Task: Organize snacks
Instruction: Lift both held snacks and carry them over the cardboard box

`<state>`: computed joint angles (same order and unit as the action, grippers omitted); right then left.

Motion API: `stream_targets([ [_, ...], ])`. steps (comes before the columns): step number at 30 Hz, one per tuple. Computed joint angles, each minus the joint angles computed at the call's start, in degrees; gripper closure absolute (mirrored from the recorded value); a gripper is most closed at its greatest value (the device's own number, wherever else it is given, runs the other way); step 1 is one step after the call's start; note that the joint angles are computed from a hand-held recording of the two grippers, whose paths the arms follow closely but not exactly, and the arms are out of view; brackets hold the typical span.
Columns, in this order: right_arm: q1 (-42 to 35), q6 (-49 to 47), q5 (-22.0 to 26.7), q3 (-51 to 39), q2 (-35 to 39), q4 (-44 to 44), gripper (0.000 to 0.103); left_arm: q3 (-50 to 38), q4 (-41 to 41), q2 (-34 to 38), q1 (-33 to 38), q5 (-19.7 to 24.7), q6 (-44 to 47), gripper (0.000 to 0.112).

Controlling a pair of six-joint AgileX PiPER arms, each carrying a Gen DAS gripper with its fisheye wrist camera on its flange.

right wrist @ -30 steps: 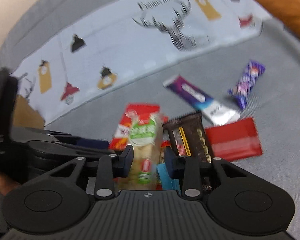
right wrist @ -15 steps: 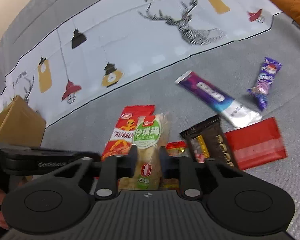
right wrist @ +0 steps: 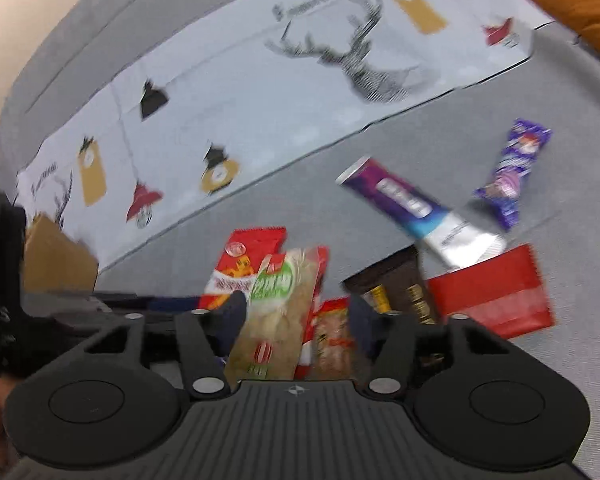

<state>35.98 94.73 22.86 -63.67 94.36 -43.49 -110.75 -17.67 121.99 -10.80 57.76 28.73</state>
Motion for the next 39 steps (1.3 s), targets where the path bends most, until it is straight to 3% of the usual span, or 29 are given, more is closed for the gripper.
stream_targets([
  [4, 1.0, -6.6, 0.7, -4.1, 2.7, 4.8, 0.019, -1.3, 0.4, -0.2, 3.4, 3.7, -4.5, 0.058],
  [6, 1.9, -13.3, 2.0, -7.4, 4.9, 8.8, 0.017, 2.6, 1.7, -2.2, 2.9, 0.7, -1.6, 0.052],
  [9, 3.3, -16.9, 9.4, -12.9, 8.9, 10.4, 0.021, 4.9, 2.7, -2.7, 2.7, -2.8, -1.2, 0.046],
  [10, 3.3, -16.5, 10.5, -13.3, 9.8, 10.3, 0.028, 5.2, 2.7, -2.7, 2.7, -3.5, -1.0, 0.047],
  [11, 4.3, -15.4, 13.7, -14.7, 10.5, 7.9, 0.044, 5.4, 3.2, -2.9, 2.5, -3.8, -1.2, 0.058],
  [12, 4.9, -15.8, 17.0, -16.3, 11.2, 6.9, 0.055, 5.2, 3.2, -3.1, 2.5, -3.1, -1.2, 0.060],
  [13, 5.4, -15.0, 18.2, -16.4, 11.3, 5.4, 0.060, 3.8, 2.9, -2.9, 2.7, -0.9, -1.6, 0.062],
  [15, 4.4, -8.8, 15.1, -12.9, 8.8, 4.6, 0.060, 2.7, 2.2, -3.3, 3.4, 2.3, -3.3, 0.063],
  [23, 7.4, 3.4, 15.2, -3.5, -1.3, -7.4, 0.060, 15.2, 1.1, -16.8, 3.6, -0.3, -2.2, 0.063],
  [28, 10.6, 4.1, 20.7, -2.8, -4.0, -11.6, 0.060, 20.6, 1.0, -26.1, 4.4, -0.6, 0.9, 0.063],
  [31, 14.3, 6.9, 24.6, -2.7, -5.2, -15.0, 0.060, 20.6, 0.6, -30.2, 5.9, 1.7, 2.1, 0.063],
  [36, 20.3, 16.7, 24.4, -3.3, -8.2, -15.8, 0.060, 18.3, -1.8, -35.4, 11.0, 6.0, 2.6, 0.063],
  [39, 26.4, 20.9, 29.2, -8.5, -6.7, -16.6, 0.060, 16.4, -3.4, -38.3, 15.5, 9.1, 3.4, 0.063],
])
